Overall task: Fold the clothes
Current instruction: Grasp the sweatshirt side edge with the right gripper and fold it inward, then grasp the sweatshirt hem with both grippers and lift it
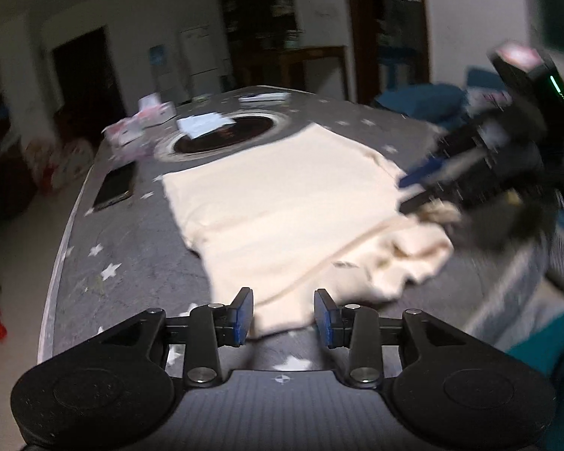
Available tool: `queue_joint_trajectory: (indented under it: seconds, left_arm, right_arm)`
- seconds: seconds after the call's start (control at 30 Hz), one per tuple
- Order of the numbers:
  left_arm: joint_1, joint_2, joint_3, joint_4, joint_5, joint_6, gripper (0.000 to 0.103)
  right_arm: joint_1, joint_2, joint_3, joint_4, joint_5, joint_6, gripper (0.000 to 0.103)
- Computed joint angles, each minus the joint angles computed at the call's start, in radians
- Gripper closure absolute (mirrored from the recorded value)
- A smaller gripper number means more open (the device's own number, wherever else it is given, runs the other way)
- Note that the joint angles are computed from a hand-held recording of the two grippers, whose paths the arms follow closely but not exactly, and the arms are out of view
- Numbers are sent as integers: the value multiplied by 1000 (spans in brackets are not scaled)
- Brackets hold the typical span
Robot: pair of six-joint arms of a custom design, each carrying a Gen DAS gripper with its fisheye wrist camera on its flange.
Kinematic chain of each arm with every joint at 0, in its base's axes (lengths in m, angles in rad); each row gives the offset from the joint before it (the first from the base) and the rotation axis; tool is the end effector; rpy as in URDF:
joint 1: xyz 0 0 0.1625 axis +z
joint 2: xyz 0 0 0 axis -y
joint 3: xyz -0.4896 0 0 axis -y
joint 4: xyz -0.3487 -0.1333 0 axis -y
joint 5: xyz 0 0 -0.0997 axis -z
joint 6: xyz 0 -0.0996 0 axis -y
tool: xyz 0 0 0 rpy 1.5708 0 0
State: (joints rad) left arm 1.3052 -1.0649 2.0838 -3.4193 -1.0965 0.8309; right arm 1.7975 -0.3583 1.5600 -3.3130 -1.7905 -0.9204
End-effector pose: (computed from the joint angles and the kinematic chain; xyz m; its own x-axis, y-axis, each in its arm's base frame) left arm 0.0274 -0.5803 0.3076 -0.5075 0.4194 -0.7527 0.8188 0.5069 -0.2696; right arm 0.2705 -0.6763 -0.0231 -0.4377 -0.7316 0.5227 -0.8936 0.4183 -0.1629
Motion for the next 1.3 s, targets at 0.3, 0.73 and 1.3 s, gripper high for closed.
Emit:
queue_joint_trajectory:
  seconds: [0.3, 0.73, 1.3]
  left_arm:
    - [0, 78, 58, -179, -65, 348, 54]
    - [16, 91, -75, -74, -161, 195, 93]
    - [43, 83, -73, -61, -162, 157, 66]
  right_arm:
    - [15, -47, 66, -9, -15, -47, 67]
    - [19, -70, 165, -87, 0, -270, 36]
    - [-8, -20, 52, -8, 77, -146, 92]
